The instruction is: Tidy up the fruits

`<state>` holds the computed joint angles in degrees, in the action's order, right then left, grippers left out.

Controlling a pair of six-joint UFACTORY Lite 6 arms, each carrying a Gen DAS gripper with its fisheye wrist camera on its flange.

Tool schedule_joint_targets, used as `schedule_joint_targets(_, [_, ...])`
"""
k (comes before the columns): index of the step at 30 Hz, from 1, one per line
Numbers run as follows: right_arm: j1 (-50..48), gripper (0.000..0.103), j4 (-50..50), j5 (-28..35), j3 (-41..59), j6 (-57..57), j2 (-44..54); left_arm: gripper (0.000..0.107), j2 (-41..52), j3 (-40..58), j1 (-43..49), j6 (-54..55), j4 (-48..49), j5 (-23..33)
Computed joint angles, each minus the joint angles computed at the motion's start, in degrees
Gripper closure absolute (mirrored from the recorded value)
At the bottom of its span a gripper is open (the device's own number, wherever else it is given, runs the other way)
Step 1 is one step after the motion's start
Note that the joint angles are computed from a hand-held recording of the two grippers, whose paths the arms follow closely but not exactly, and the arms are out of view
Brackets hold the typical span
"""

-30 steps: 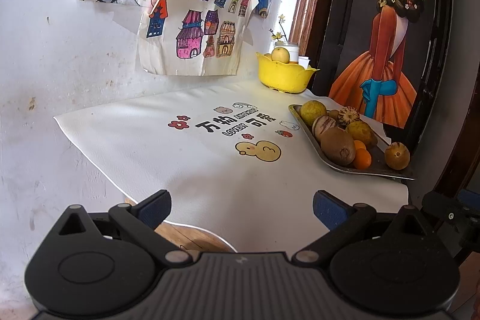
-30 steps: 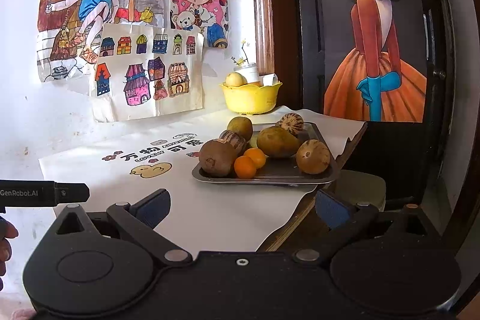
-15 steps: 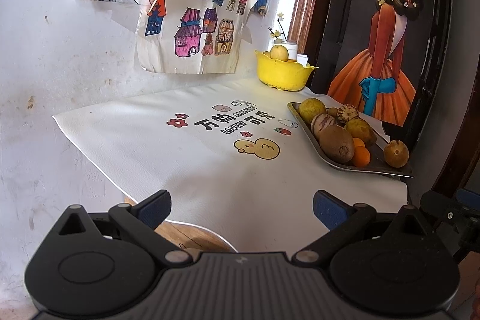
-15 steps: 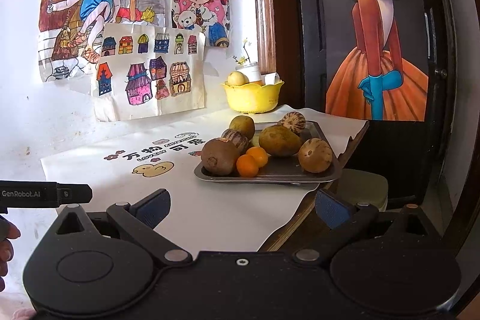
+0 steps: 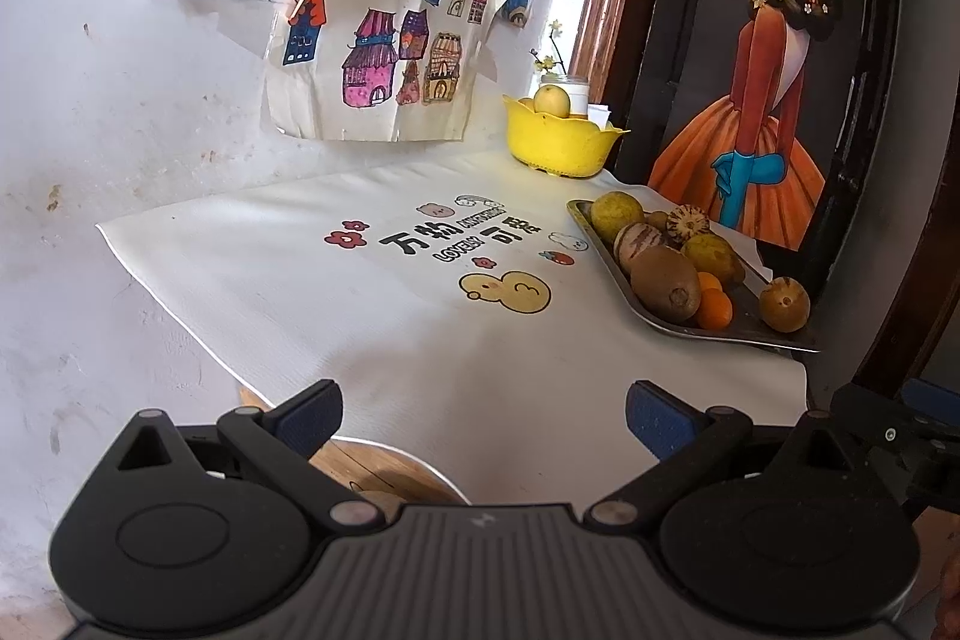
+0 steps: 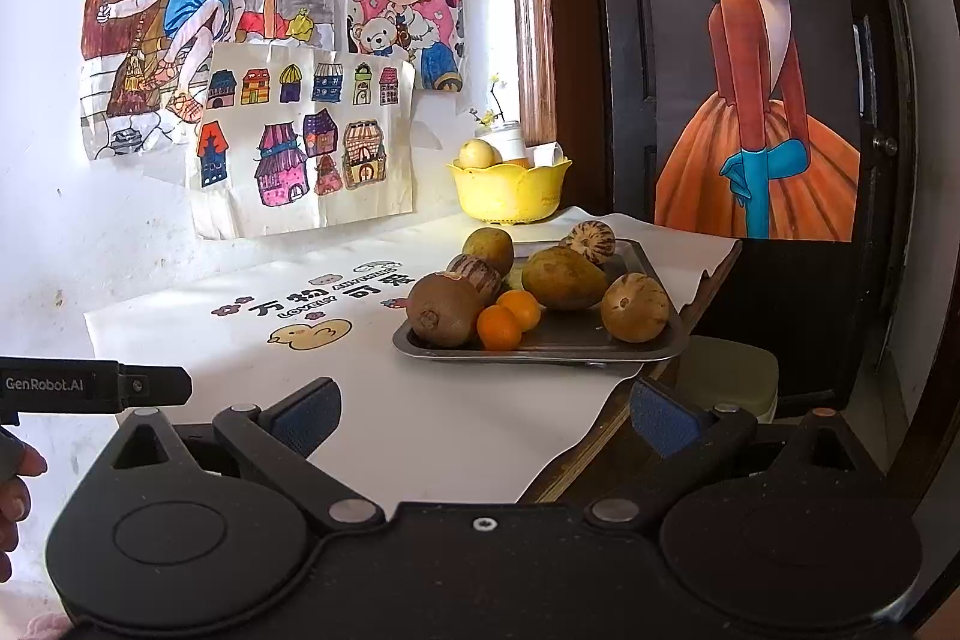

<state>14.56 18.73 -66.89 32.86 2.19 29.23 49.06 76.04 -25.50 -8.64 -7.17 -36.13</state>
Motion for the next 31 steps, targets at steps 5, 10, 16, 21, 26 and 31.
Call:
schedule_joint_targets(5, [-0.08,0.001,-0.07,0.00,0.04,0.01,0.04,0.004,-0.04,0.22,0.15,-0.70,1.29,0.27])
schedule_joint_targets(10, [0.25,0.001,0.33,0.00,0.04,-0.02,0.04,0.004,-0.66,0.25,-0.63,2.00,-1.92,1.42])
schedule_joint_targets(16, [0.49,0.001,0.62,0.13,0.05,0.03,0.00,0.004,-1.25,-0.49,-0.83,2.29,-1.97,0.71])
schedule_joint_targets(21, [0.20,0.001,0.31,0.16,0.03,0.08,-0.04,0.004,-1.23,-0.40,-1.08,3.87,-3.04,0.88])
schedule_joint_targets(26, [-0.10,0.001,0.00,0.02,0.01,0.20,0.11,0.004,-1.28,-0.49,-1.45,6.26,-4.65,0.34])
schedule_joint_targets(31, [0.21,0.001,0.38,-0.02,0.02,0.24,0.12,0.004,-1.52,-0.93,-1.69,6.72,-5.02,-0.17])
